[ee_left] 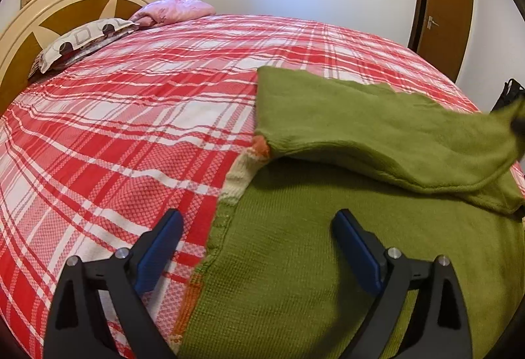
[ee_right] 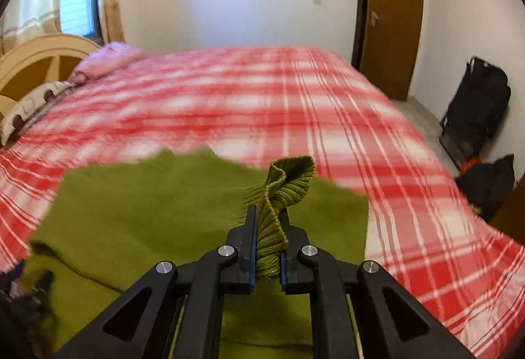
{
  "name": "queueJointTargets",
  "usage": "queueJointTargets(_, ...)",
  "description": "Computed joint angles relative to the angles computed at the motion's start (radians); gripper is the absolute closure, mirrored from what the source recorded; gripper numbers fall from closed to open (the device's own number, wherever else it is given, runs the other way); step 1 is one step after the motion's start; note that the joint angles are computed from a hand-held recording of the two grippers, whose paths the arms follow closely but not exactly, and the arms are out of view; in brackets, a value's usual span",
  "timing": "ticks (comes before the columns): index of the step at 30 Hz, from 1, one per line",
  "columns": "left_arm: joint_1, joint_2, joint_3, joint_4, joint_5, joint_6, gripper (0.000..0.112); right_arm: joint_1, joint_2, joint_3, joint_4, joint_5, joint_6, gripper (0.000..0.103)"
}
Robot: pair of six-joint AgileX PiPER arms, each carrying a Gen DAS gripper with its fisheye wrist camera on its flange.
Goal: Fold small clothes
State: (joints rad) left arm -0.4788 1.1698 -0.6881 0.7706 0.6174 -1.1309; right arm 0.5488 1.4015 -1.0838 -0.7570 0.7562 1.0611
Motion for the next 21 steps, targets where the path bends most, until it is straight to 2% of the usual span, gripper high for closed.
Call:
queueJointTargets(7,0.003,0.004,-0.002,0.002,0.006,0.006,0.015,-0.061,0.041,0.098,0.039,-0.066,-0.028,0.093)
queueJointTargets(8,0.002,0.005,-0.003,0.001,0.008,0.007,0.015,-0.062,0.036,0.099,0.038,-0.069,-0.028,0.091)
queueJointTargets(9,0.001,0.007,-0.006,-0.004,0.011,0.014,0.015,-0.062,0.035,0.094,0.042,-0.059,-0.034,0.084)
queueJointTargets(11,0.013,0.008,-0.018,-0.043,0.014,0.060,0.014,-0.042,0.042,0.064,0.037,0.029,-0.041,0.057)
queueJointTargets(13,0.024,0.006,-0.045,-0.112,0.041,0.151,0.014,-0.024,-0.005,0.081,-0.003,0.087,0.012,0.055)
queueJointTargets(15,0.008,-0.005,-0.077,-0.130,0.107,0.201,0.014,0.001,-0.088,0.135,-0.084,0.131,0.132,0.055)
queueJointTargets(17,-0.021,-0.042,-0.092,-0.091,0.147,0.204,0.014,0.052,-0.144,0.167,-0.177,0.242,0.256,0.055)
queueJointTargets(18,-0.029,-0.054,-0.097,-0.078,0.154,0.201,0.014,0.055,-0.169,0.178,-0.188,0.242,0.269,0.055)
queueJointTargets(20,-0.047,-0.060,-0.138,-0.047,0.172,0.193,0.014,0.016,-0.216,0.180,-0.110,0.135,0.173,0.055)
queueJointTargets(21,-0.049,-0.048,-0.168,-0.046,0.171,0.198,0.012,0.003,-0.208,0.166,-0.077,0.107,0.129,0.055)
